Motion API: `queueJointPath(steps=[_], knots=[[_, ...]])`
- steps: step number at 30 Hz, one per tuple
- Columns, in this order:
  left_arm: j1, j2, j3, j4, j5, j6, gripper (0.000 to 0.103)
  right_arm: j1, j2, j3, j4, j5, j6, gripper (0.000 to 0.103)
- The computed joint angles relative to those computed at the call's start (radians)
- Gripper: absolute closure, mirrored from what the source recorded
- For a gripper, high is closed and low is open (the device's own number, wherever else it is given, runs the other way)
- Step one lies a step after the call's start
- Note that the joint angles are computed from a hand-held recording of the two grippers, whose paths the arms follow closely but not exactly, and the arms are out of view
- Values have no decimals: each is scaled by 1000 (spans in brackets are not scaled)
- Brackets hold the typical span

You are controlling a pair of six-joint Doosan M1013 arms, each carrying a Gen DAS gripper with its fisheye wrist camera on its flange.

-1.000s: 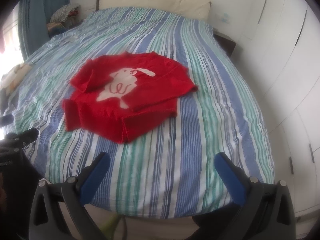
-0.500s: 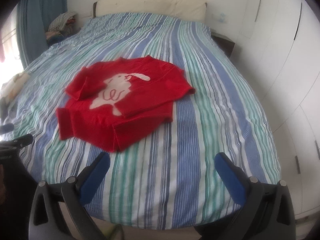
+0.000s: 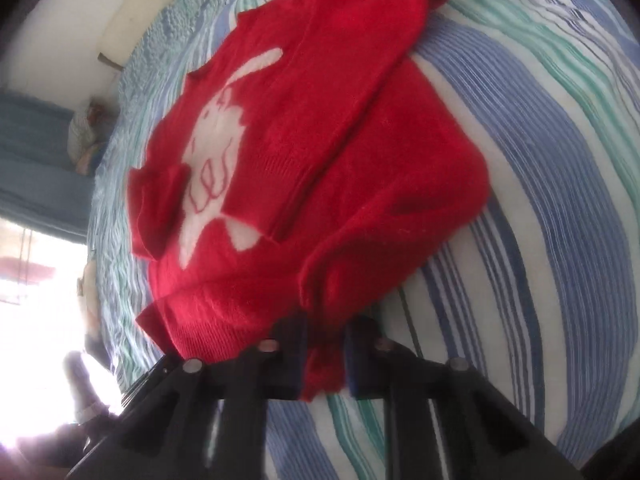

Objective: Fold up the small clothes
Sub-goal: 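Grasp the sweater hem with the left gripper while the right gripper grasps the hem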

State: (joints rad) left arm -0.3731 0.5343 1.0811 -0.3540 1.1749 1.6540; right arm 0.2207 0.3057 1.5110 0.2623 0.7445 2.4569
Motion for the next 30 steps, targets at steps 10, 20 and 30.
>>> queueJointPath(steps=[10,20,30], knots=[[1,-32,56,84,148,73,100,-23,-141,138,55,59,-241,97],[3,-44,62,116,119,3,101,-10,-111,158,-20,46,-203,99],[-30,-42,92,288,87,-12,101,38,-85,107,-172,207,-120,100]])
